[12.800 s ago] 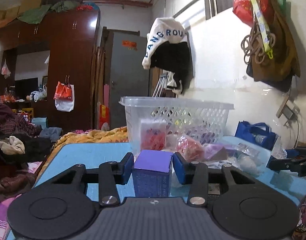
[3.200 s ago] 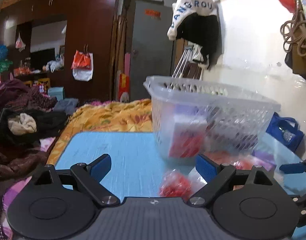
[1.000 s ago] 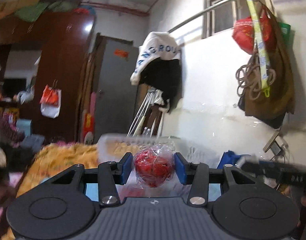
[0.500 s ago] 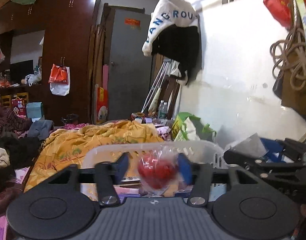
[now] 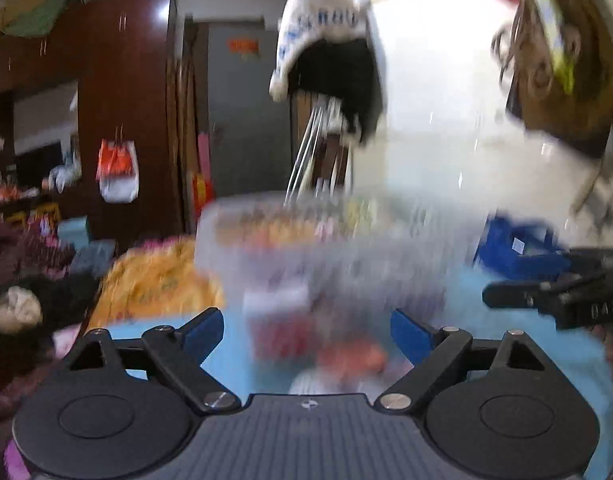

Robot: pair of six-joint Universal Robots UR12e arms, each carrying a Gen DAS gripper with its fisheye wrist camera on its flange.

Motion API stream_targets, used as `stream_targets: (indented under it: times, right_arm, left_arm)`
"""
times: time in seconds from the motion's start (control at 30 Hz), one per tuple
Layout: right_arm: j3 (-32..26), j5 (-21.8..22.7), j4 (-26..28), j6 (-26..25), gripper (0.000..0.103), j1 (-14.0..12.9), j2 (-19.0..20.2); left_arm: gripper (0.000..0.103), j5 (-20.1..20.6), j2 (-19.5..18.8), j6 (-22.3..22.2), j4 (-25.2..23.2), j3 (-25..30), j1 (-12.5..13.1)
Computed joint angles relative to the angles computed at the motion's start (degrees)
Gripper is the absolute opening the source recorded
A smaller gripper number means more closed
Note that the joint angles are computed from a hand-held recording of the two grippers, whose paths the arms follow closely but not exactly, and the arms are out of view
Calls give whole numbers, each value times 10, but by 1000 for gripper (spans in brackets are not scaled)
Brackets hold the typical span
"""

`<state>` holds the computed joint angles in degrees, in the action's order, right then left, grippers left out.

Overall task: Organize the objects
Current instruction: 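Drop both held items into the white basket and open both tools, then grasp the wrapped white roll with the left tool while the right tool grasps the purple box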

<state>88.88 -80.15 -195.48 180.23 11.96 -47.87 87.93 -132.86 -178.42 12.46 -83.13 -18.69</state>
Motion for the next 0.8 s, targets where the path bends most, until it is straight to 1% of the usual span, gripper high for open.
stream_targets:
  times: [0.03, 0.1, 0.17, 0.23, 0.33, 0.43, 0.47, 0.53, 0.6, 0.7, 0.8]
  right_arm:
    - [-4, 15, 18, -3, 68, -2, 3]
    - [-15, 12, 45, -15, 65, 0, 7]
    - [-19, 11, 63, -28, 64, 3, 8]
    - [-20, 13, 76, -39, 63, 2, 7]
    - [-25, 12, 85, -47, 62, 3, 9]
    - [-25, 4, 88, -54, 61, 5, 12]
    - [-24, 3, 89, -55, 60, 6, 12]
    - [-22, -1, 80, -53, 51, 6, 12]
    - [-22, -1, 78, -54, 47, 6, 12]
    - [-22, -8, 77, -56, 47, 7, 13]
    - [-24, -15, 76, -59, 47, 9, 14]
  left_arm:
    - [93, 2, -3, -3, -11, 3, 1]
    - [92, 3, -8, -21, -32, 8, 4]
    - [92, -4, -11, -41, -40, 10, 9]
    - [92, -8, -12, -46, -51, 10, 13]
    - [92, 6, -13, -41, -59, 8, 8]
    - [92, 1, -13, -35, -59, 7, 8]
    - [92, 3, -13, -34, -58, 6, 7]
    - [92, 13, -13, -30, -52, 3, 6]
    - [92, 25, -11, -31, -43, -3, 4]
    - [92, 20, -4, -23, -41, -14, 3]
    - [93, 24, -10, 6, -49, -6, -4]
